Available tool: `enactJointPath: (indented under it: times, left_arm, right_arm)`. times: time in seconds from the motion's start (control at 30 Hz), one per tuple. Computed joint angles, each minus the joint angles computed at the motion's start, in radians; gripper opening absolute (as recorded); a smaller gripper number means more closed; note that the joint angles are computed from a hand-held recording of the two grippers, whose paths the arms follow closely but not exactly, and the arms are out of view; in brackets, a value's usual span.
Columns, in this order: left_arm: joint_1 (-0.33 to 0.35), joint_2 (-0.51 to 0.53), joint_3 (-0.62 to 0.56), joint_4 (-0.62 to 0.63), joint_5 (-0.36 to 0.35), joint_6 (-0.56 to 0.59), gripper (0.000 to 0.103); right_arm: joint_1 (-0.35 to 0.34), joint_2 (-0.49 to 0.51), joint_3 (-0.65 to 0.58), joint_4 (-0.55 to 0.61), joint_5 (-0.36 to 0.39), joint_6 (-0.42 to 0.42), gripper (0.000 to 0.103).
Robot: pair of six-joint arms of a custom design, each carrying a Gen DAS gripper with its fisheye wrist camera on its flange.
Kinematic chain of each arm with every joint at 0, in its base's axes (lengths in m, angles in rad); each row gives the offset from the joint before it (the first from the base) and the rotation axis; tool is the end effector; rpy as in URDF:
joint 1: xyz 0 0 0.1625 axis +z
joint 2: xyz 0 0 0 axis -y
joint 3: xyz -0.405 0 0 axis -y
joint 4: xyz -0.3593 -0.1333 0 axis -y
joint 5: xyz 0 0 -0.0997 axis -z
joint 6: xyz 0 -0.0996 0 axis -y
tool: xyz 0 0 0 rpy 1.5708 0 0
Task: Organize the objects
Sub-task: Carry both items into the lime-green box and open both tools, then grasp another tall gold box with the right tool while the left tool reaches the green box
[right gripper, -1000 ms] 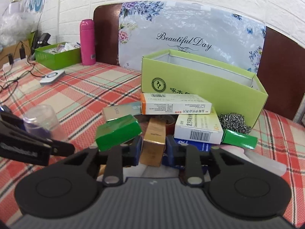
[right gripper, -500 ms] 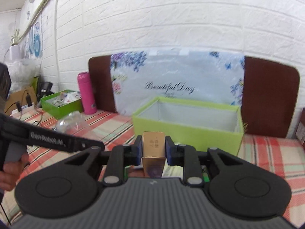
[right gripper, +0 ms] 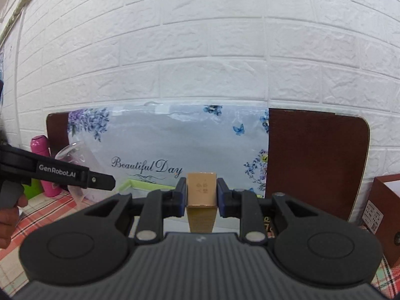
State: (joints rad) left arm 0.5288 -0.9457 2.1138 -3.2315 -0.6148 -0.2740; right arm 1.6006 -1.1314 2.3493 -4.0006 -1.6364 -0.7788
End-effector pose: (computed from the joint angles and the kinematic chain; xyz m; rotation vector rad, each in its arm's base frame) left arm -0.3172 -0.4340 0.1569 0.6044 2.3237 -1.2279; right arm 0.1394 -0.4206 0.2503 0.8404 -2.0945 1.4279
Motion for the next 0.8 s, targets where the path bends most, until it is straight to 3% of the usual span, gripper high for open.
enactJointPath:
  times: [0.03,0.07,0.1,0.17,0.23,0.3,0.47,0.63,0.8]
  left_arm:
    - [0.017,0.026,-0.019,-0.020,0.000,0.018,0.073]
    - [0.030,0.047,-0.037,0.001,0.021,-0.003,0.098]
    - [0.040,0.062,-0.057,0.064,0.061,-0.057,0.103]
    - [0.055,0.074,-0.067,0.126,0.099,-0.099,0.102]
    - [0.073,0.072,-0.039,0.047,0.054,-0.041,0.102]
    - [0.078,0.061,-0.025,0.054,0.041,-0.063,0.102]
    - [0.050,0.038,0.010,0.069,0.065,-0.083,0.102]
    - [-0.021,-0.035,0.068,0.159,0.092,-0.160,0.102]
    - [-0.134,-0.152,0.147,0.424,0.146,-0.385,0.102]
  right_arm:
    - [0.001,0.035,-0.025,-0.010,-0.045,-0.015,0.031]
    - [0.010,0.050,-0.047,0.020,-0.112,-0.028,0.043]
    - [0.006,0.054,-0.053,0.041,-0.139,-0.028,0.064]
    - [-0.031,0.048,-0.018,0.009,-0.080,-0.023,0.071]
    - [-0.047,0.052,0.003,-0.039,-0.061,-0.036,0.087]
    - [-0.049,0.067,0.014,-0.096,-0.068,-0.068,0.094]
    - [-0.042,0.050,0.040,-0.096,-0.098,-0.076,0.097]
    - [-0.010,-0.011,0.097,-0.095,-0.115,-0.042,0.103]
    - [0.015,-0.098,0.203,-0.117,-0.094,-0.015,0.103]
